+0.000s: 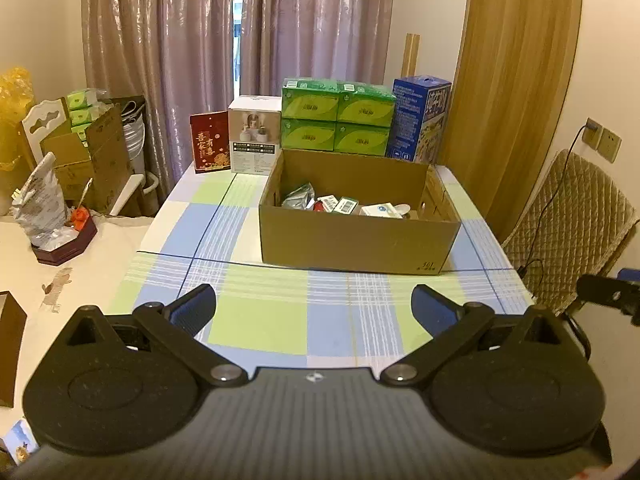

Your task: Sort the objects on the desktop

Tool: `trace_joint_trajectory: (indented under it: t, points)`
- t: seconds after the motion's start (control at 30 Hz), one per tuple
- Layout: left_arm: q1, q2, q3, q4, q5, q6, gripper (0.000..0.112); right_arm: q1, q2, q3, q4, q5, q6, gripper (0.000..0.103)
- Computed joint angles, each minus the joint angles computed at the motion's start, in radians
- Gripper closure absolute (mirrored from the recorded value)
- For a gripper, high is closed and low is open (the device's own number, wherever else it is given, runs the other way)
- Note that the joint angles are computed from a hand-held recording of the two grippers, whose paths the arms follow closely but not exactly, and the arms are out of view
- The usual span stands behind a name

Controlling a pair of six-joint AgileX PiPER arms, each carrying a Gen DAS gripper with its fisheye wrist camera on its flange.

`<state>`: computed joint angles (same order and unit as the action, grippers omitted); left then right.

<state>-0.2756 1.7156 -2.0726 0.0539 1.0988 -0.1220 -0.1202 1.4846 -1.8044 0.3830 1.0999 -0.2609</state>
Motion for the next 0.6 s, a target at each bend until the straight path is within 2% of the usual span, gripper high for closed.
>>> trace_joint_trajectory:
  t: [0.6]
  points:
    - [-0.048, -0.077, 0.111, 0.055, -0.013, -0.039, 0.01, -0.044, -0.068, 0.034, 0.01, 0.033, -0.022, 0.002]
